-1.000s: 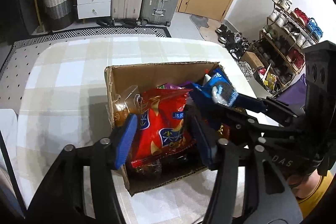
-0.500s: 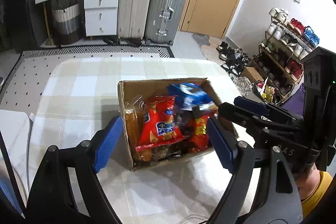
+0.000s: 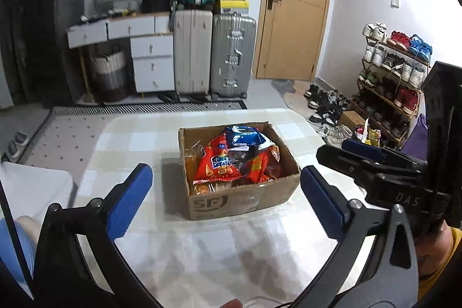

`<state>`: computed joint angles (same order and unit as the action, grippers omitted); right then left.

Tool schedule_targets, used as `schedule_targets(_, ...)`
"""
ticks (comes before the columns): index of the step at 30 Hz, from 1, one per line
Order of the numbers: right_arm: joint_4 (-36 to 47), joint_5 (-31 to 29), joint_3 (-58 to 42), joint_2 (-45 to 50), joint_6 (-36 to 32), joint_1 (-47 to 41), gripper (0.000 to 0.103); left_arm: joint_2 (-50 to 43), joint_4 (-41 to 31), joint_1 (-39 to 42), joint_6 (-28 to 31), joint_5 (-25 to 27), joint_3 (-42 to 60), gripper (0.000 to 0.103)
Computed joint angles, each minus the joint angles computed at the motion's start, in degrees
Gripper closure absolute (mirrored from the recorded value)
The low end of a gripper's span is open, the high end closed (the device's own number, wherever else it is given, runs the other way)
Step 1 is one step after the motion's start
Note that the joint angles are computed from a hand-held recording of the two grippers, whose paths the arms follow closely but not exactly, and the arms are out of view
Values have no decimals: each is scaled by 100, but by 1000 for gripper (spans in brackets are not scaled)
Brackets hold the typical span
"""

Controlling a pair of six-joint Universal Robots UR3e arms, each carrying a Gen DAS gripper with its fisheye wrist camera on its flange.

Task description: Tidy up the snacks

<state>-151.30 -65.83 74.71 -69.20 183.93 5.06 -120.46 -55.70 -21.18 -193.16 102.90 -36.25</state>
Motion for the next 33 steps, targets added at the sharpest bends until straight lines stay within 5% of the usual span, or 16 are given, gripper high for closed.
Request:
schedule_targets(5,-792,48,1658,-1128,122,-82,18,531,314,-905,-148,1242,-740,1)
schedule_targets(12,-1313,405,3164,-2542,285,-361,18,1120,-156,-2010,-794,2315,-957,1)
schedule_targets(22,-961,567,4426,-4574,423,-375,13,2269,-1625,-4078,-3052,4304,-1926,1)
schedule_targets(31,-2395,-909,5334,-4321,440,778,11,3298,-1279,-4437,-3920,4759,-4029,1)
schedule_targets(33,-2885,-1048,5561,-4005,359,872,9,3459,-314,-4081,-3438,4537,-4744,1)
